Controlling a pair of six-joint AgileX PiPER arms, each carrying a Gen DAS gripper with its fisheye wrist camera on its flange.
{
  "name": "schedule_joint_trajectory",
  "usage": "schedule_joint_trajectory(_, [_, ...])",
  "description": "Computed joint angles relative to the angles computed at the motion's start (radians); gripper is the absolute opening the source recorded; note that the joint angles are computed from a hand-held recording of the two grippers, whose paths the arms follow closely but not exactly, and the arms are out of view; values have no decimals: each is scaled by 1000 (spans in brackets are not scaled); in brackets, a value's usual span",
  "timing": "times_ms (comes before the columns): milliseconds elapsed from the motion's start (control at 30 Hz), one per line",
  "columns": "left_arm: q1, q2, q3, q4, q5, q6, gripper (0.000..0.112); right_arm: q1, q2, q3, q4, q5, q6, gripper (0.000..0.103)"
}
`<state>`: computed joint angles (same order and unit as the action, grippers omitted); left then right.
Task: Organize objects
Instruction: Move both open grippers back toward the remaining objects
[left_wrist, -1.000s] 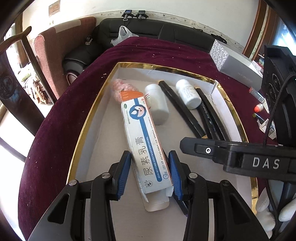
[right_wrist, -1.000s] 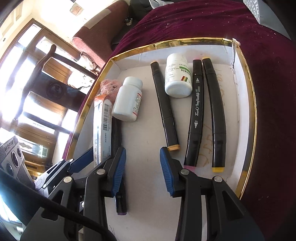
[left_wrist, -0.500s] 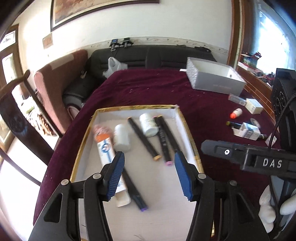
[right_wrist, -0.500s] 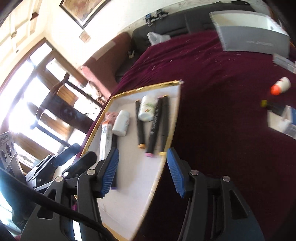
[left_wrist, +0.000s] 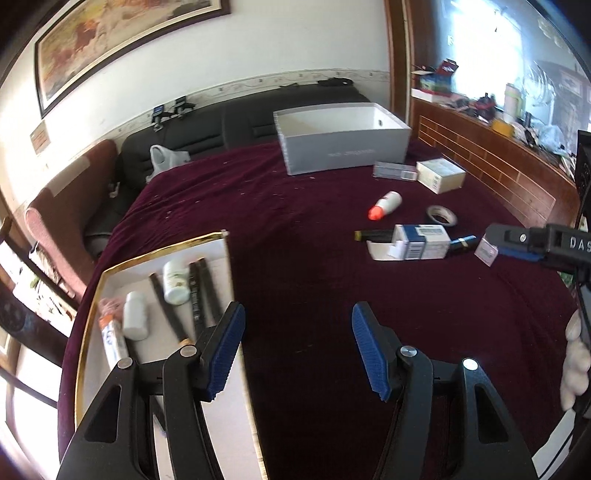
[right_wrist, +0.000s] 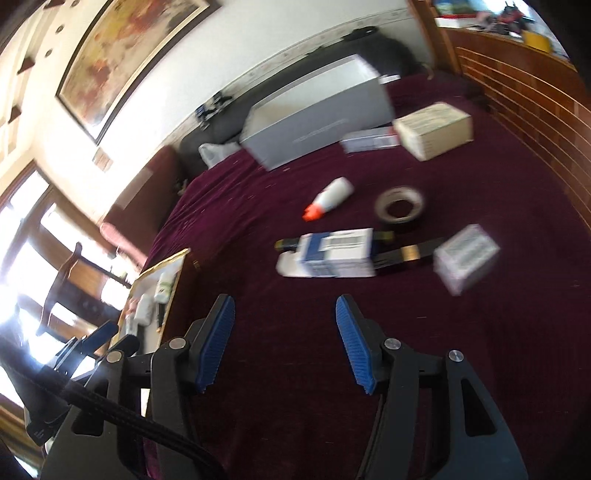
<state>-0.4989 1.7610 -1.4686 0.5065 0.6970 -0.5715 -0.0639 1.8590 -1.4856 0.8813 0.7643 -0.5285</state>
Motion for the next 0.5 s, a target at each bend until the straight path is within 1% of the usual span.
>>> schedule_joint_trajectory(100, [-38,41,-55,-3,28,6,54,-69,-15,27,20,-1,-23,58])
schedule_joint_trajectory(167, [-53,63,-79,-17,40,16,54,-110,-17,32,21,-4,-27,62])
schedule_joint_trajectory(267, [-66,97,-104,-35,55,28,54,-143,3,17,12,-11,-17,63])
schedule_joint_trajectory(367, [-58,126,-107,-61,58,38,54,-161,38,-17,-9,-11,7,63])
schedule_joint_trajectory(500, [-25,142,-96,-148,54,84,54,-159,68,-49,-25,-5,38,63])
